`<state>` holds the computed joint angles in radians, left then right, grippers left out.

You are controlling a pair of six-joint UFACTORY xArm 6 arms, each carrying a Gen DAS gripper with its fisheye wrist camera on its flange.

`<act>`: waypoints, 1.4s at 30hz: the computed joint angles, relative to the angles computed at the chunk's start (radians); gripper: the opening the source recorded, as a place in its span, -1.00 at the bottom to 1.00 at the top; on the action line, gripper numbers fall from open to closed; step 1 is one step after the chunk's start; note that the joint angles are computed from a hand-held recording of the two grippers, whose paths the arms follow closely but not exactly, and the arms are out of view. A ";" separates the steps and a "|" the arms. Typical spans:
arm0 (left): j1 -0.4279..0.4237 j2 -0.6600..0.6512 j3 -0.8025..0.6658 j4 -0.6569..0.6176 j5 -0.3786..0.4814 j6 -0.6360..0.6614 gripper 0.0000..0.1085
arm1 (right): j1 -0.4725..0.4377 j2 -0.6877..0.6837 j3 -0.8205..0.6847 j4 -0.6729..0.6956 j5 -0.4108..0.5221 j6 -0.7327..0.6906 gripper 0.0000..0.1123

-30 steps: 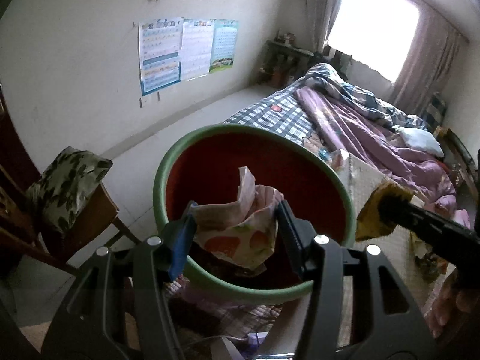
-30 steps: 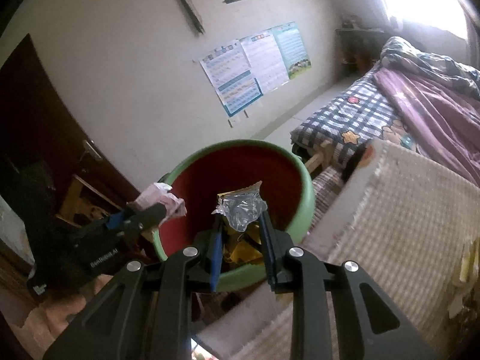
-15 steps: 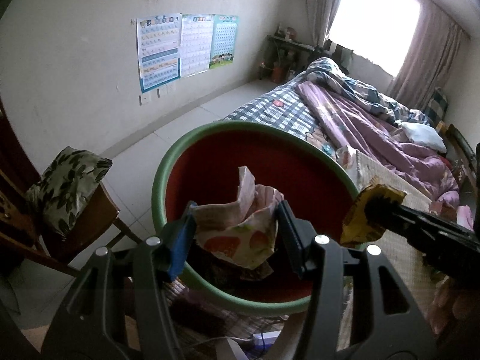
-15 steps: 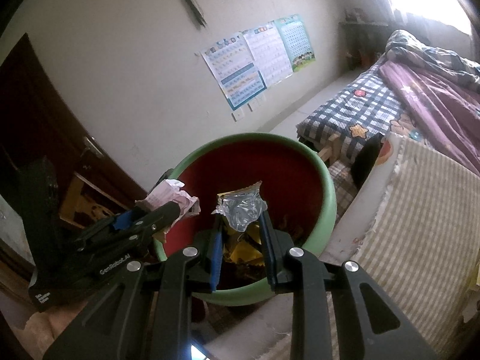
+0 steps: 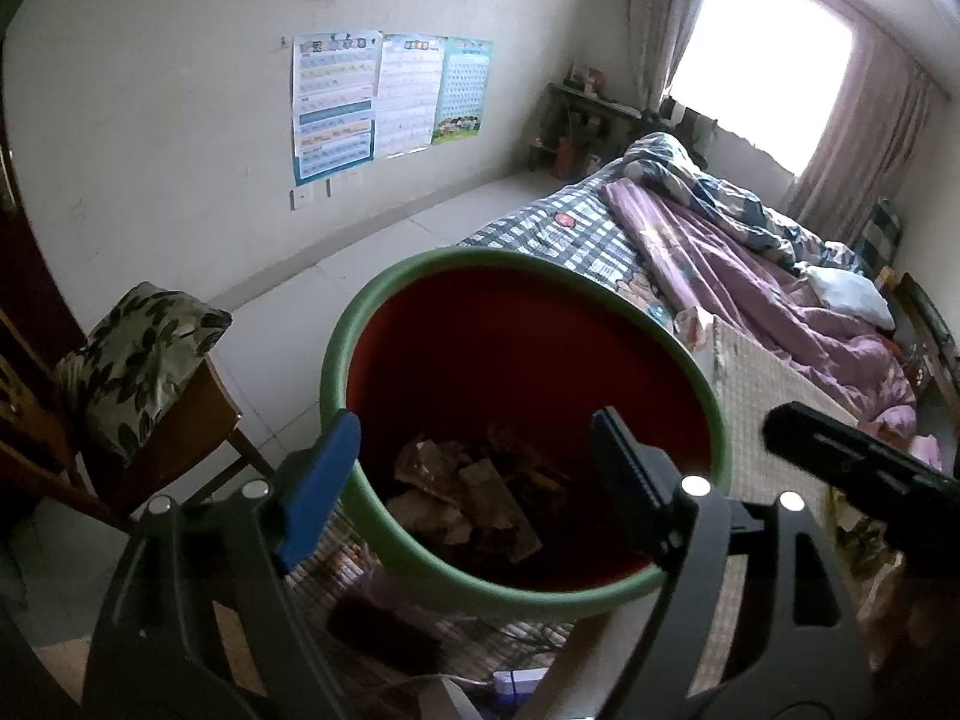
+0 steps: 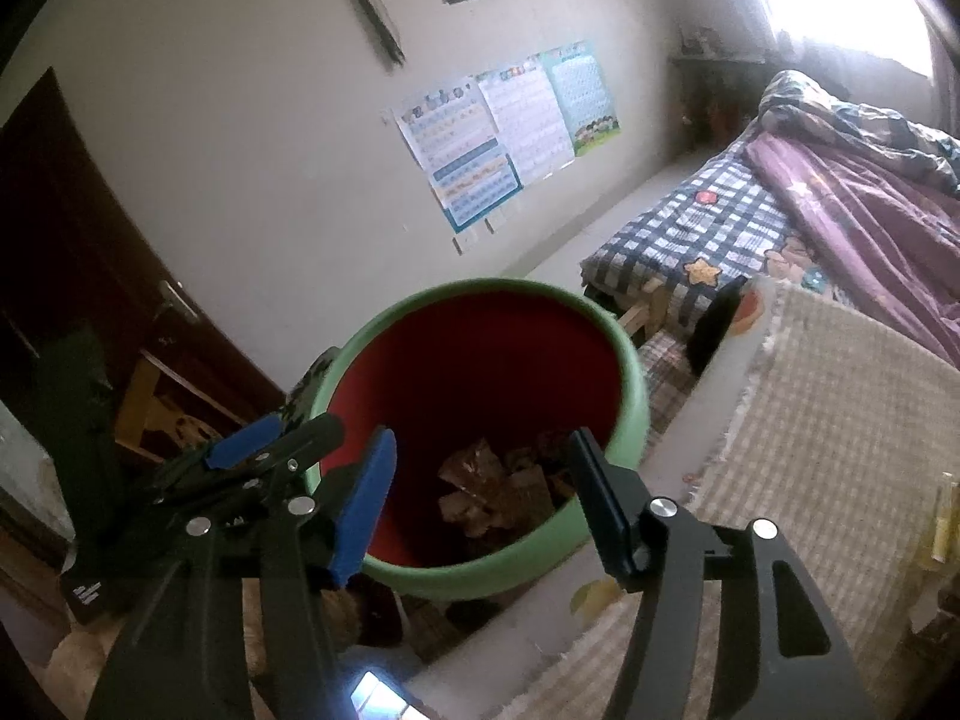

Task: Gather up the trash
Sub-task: 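Move both tools back to the mat toward the remaining trash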

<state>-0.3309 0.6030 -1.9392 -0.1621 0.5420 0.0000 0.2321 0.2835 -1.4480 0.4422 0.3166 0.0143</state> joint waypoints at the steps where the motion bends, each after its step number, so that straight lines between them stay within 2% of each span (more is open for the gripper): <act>1: -0.001 -0.012 0.019 -0.002 -0.011 0.001 0.42 | -0.005 -0.016 0.018 -0.006 -0.004 0.006 0.06; 4: -0.012 -0.044 0.072 -0.020 -0.037 0.019 0.42 | -0.021 -0.112 0.134 -0.039 -0.036 0.042 0.06; 8: -0.038 -0.106 0.180 -0.030 -0.082 0.059 0.42 | -0.072 -0.294 0.352 -0.190 -0.067 0.193 0.15; 14: -0.088 -0.192 0.317 -0.071 -0.102 0.105 0.42 | -0.193 -0.594 0.691 -0.405 -0.016 0.476 0.17; 18: -0.139 -0.240 0.377 -0.129 -0.087 0.183 0.42 | -0.262 -0.738 0.836 -0.499 0.055 0.604 0.17; 23: -0.213 -0.290 0.425 -0.276 -0.033 0.392 0.44 | -0.292 -0.797 0.934 -0.401 0.074 0.582 0.17; 25: -0.243 -0.309 0.439 -0.336 0.037 0.480 0.57 | -0.294 -0.785 0.941 -0.352 0.076 0.535 0.23; 30: -0.303 -0.357 0.493 -0.398 0.191 0.581 0.58 | -0.297 -0.756 0.947 -0.266 0.084 0.440 0.23; 33: -0.349 -0.381 0.528 -0.400 0.236 0.640 0.58 | -0.291 -0.735 0.939 -0.196 0.081 0.364 -0.03; 36: -0.394 -0.392 0.560 -0.377 0.267 0.668 0.58 | -0.286 -0.771 0.967 -0.179 0.067 0.336 -0.13; 40: -0.419 -0.366 0.552 -0.327 0.299 0.616 0.57 | -0.302 -0.824 0.983 -0.233 0.088 0.353 -0.19; 41: -0.419 -0.358 0.546 -0.330 0.306 0.607 0.53 | -0.304 -0.827 0.981 -0.232 0.088 0.352 -0.19; 42: -0.416 -0.348 0.537 -0.334 0.316 0.594 0.40 | -0.305 -0.816 0.974 -0.233 0.082 0.352 -0.19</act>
<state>-0.7466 0.2546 -1.4021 -0.4962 0.8585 0.5943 -0.0725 -0.5326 -0.4745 0.2094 0.3990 0.3665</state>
